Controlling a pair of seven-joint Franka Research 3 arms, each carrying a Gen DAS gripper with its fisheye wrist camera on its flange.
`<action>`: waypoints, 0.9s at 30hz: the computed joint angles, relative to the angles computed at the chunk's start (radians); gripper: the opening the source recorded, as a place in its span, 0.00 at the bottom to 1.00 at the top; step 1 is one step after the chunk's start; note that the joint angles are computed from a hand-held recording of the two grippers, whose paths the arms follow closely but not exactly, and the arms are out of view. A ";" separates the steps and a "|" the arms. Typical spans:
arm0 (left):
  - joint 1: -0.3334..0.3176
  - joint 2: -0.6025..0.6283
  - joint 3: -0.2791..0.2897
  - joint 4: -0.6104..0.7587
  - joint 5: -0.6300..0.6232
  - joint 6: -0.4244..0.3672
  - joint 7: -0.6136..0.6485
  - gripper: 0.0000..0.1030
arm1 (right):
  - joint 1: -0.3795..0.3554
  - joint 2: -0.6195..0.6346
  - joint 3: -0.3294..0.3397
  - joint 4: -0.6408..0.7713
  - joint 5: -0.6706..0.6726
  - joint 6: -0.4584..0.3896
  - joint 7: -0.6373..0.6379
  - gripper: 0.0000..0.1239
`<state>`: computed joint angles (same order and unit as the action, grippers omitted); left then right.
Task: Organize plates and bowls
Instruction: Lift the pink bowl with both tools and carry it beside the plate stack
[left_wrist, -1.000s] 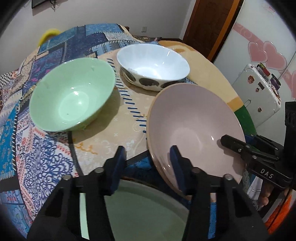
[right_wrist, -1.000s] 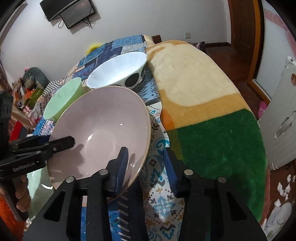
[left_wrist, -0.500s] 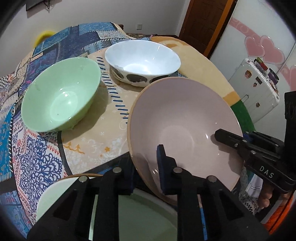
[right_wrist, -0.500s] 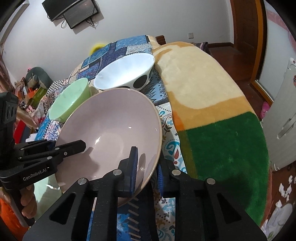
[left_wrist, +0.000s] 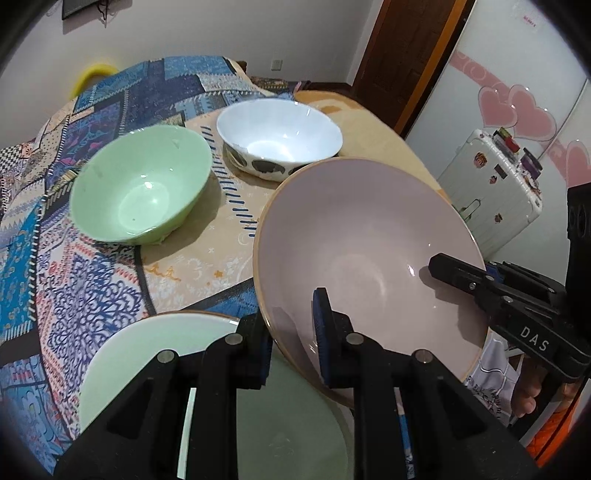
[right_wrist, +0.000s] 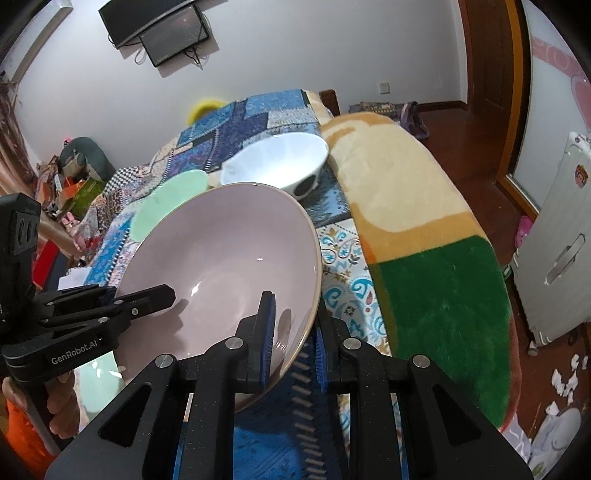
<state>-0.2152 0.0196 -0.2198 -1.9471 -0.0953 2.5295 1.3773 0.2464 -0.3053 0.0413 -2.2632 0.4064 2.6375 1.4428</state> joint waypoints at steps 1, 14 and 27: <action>0.001 -0.014 0.000 -0.010 -0.005 0.004 0.002 0.19 | 0.002 -0.008 0.004 -0.004 -0.001 0.003 0.003 0.14; -0.014 -0.213 0.046 -0.172 -0.042 0.017 0.013 0.19 | 0.046 -0.051 0.044 -0.029 -0.021 0.036 0.058 0.14; -0.013 -0.436 0.116 -0.376 -0.033 0.011 -0.025 0.19 | 0.128 -0.040 0.083 -0.017 -0.020 0.049 0.072 0.14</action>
